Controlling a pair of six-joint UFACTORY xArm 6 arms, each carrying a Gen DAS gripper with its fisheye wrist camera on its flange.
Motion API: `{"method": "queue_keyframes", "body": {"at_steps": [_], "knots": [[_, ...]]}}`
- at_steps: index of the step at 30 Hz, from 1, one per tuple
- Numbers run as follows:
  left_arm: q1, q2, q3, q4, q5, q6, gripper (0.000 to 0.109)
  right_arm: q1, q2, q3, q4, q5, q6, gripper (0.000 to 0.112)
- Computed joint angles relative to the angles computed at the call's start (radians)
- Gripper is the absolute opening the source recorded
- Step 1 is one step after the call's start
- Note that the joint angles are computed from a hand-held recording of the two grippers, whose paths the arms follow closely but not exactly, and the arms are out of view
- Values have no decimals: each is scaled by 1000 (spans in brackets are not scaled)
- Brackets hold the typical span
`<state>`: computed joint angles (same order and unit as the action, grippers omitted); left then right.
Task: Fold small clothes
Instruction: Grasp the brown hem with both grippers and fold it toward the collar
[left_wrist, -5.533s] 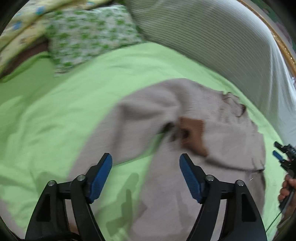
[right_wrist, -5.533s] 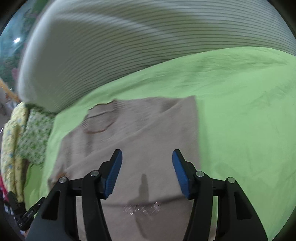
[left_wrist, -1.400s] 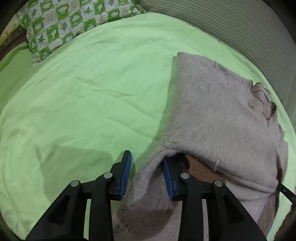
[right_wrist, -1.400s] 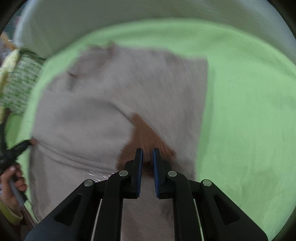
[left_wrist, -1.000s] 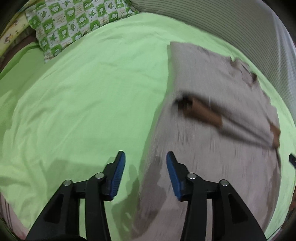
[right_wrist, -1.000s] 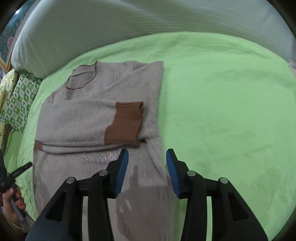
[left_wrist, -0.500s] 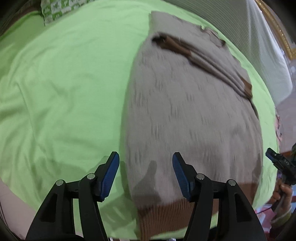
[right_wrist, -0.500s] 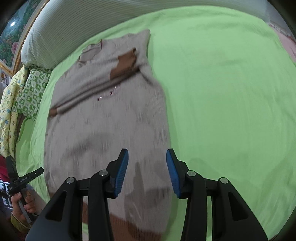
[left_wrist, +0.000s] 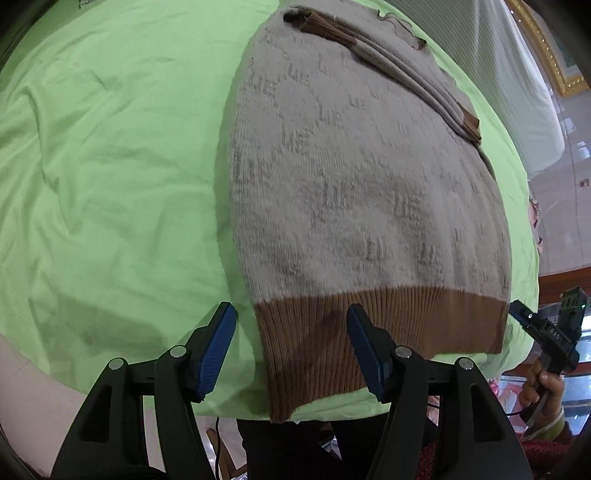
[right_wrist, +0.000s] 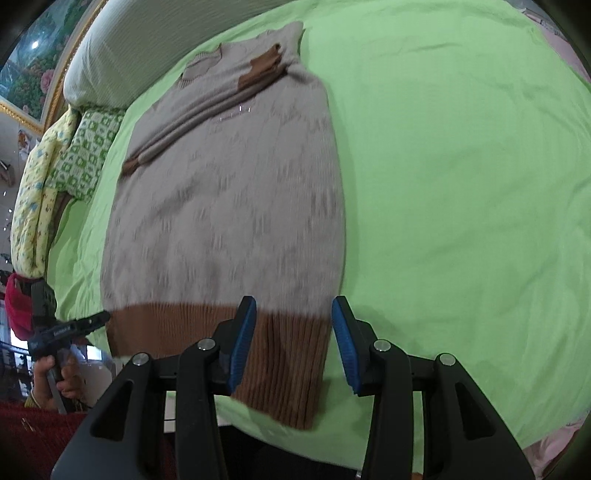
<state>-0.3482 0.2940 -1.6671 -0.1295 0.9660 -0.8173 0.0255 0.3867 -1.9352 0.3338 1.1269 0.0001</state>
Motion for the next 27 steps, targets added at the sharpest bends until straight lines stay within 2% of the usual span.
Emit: {"method": "queue_keyframes", "body": {"at_steps": [5,8,11,12,13,14,17,20,25,27], "knots": [[-1,0,15,-25,-25,-2,64,-3,-53,113,54,-29,-8,44],[1,-3,30,-40,-51,-8,61,1,-62,141,89,-32,-25,44],[-2,12,11,-30,-41,0,36,8,-68,155,93,-34,-46,42],[-1,14,11,-41,-41,27,15,9,-68,154,97,-31,-52,37],[1,9,22,-64,-58,51,9,11,-69,155,101,-31,-55,16],[0,2,34,-74,-77,64,9,9,-68,153,108,-20,-56,11],[-9,-38,80,-62,-149,80,7,2,-95,189,146,-41,-82,10],[-15,-95,141,-71,-259,93,7,-9,-130,223,246,-67,-160,10],[-6,-121,140,-64,-320,91,7,-19,-124,177,341,-69,-217,9],[1,-99,91,-51,-334,90,7,-21,-109,140,370,-76,-223,9]]}}
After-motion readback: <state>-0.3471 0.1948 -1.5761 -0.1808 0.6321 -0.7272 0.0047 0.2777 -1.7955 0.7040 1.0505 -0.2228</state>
